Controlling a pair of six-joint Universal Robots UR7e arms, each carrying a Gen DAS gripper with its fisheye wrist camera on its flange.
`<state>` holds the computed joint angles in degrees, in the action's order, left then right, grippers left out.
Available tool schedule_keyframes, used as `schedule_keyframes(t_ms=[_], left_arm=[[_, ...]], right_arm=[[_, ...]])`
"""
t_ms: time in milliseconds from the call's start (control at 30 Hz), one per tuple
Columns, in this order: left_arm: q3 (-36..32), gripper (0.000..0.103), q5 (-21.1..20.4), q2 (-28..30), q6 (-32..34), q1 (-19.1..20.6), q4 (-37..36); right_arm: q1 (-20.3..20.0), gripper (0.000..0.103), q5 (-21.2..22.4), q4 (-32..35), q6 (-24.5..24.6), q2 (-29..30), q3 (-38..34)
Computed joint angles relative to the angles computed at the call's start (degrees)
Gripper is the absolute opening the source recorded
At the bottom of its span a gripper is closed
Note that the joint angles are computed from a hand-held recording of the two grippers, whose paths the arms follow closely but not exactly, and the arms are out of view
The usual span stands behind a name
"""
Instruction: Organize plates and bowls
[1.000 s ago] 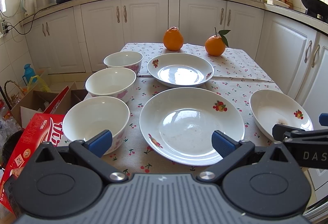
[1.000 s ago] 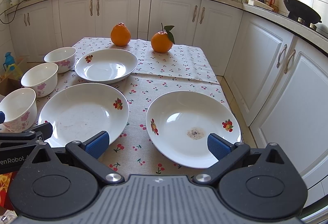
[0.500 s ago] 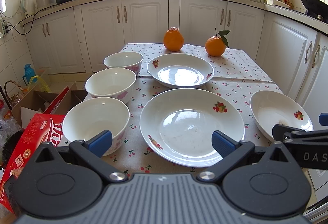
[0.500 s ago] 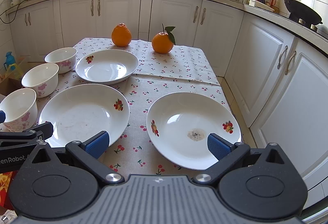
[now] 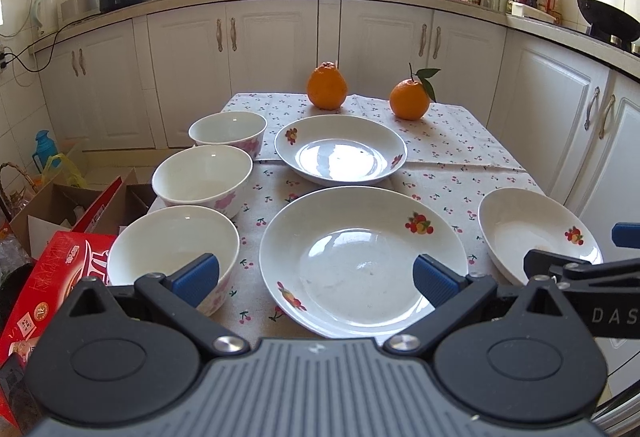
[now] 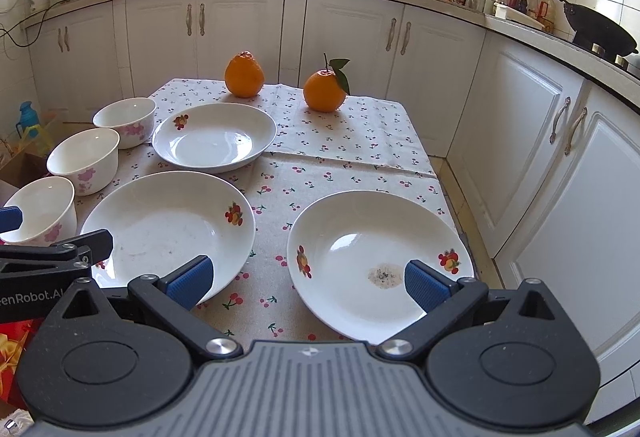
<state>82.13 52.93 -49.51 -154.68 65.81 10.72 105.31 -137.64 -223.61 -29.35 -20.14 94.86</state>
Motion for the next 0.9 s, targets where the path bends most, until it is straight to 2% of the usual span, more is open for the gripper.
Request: schedule_keyframes(t_ms=[200, 333, 433, 533, 633, 700, 900], left_arm=[[-2.9, 0.102, 1.5, 1.4, -1.0, 0.6, 3.7], [-3.1, 0.102, 2.2, 1.1, -1.2, 1.1, 2.9], [-4.2, 0.102, 2.9, 1.6, -0.8, 1.5, 3.8], [-6.3, 0.102, 3.7, 2.5, -1.3, 1.8, 5.9], [-8.1, 0.102, 5.4, 3.5, -0.8, 2.2, 7.3], [-8.3, 0.102, 4.3, 4.1, 1.8, 1.8, 5.7], [-10.5, 0.102, 5.0, 6.4, 5.6, 1.0, 5.7]], right_arm=[[-1.5, 0.103, 4.3, -1.2, -2.9, -1.6, 0.7], [-3.4, 0.103, 8.6, -2.5, -6.2, -3.5, 2.5], [-5.0, 0.103, 10.1, -2.5, -7.1, -4.8, 3.7], [-6.7, 0.103, 11.6, -2.1, -6.2, -6.5, 5.7], [-8.7, 0.103, 15.1, -1.4, -5.0, -8.8, 8.7], [-10.0, 0.103, 17.7, -1.1, -4.9, -10.3, 10.8], [-13.0, 0.103, 20.2, 0.0, -4.3, -12.0, 14.6]])
